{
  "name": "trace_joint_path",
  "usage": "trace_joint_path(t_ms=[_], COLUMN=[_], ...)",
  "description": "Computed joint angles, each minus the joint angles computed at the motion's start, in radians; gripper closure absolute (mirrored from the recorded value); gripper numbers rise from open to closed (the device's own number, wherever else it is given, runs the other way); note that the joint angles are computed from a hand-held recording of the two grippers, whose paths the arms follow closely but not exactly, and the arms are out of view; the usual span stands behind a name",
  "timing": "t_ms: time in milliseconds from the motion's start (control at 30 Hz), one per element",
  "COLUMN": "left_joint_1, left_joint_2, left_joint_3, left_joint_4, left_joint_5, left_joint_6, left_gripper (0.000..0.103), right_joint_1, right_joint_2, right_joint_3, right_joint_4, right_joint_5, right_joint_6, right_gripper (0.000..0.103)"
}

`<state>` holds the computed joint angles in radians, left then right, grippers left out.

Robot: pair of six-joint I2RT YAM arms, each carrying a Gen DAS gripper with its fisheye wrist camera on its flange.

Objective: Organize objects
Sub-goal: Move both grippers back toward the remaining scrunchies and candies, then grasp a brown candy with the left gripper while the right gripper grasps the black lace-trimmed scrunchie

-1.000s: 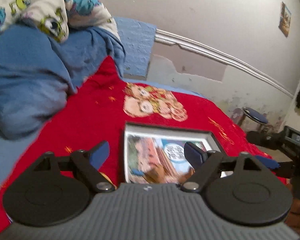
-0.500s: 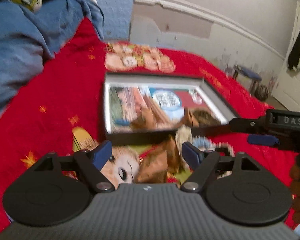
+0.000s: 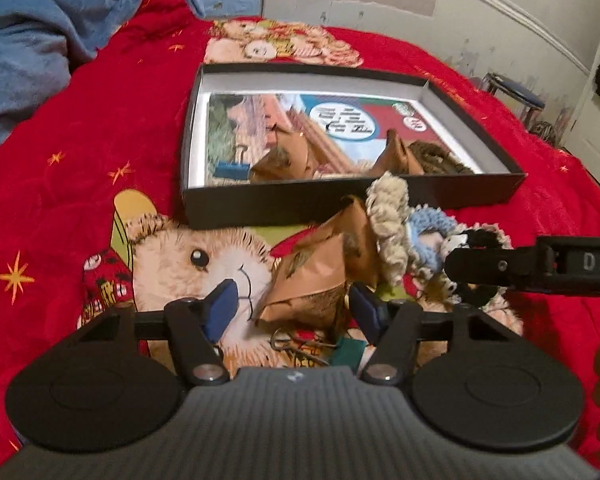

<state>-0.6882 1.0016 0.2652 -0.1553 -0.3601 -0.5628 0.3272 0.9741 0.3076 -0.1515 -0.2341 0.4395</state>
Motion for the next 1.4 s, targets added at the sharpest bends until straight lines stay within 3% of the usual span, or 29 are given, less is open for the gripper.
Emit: trace_joint_path(t_ms=[133,233,667,833,1400], left_joint_1=[-0.005,-0.006,-0.047,-0.057,-0.053], left_joint_2=[0.028,0.038,0.084,0.096,0.09], left_joint_3=[-0.001,0.004,0.027,0.034,0.039], left_joint_4=[0.02,0.024,0.013,0.01,-0.004], left_joint_5=[-0.015,-0.02,-0.065,-0.08,-0.075], left_joint_6=[-0.005,-0.005,-0.014,-0.013,-0.02], left_gripper=[0.036,0.052,0.057,0.058,0.061], right_joint_1=[0.018,0.034,0.154,0.178,0.16], right_joint_2=[0.011,0.02,0.037,0.021,-0.032], right_joint_3=[-0.001,-0.001,0.004,0.005,-0.012], right_joint_4=[0.009,0.014,0.013,-0.003,-0.002], right_joint_5=[-0.008,0.018,0.187,0.195,0.159], right_joint_6=[0.01,0.017,0.03,0.039,0.062], right_gripper=[0.034,0.039,0.072,0.088,0.09])
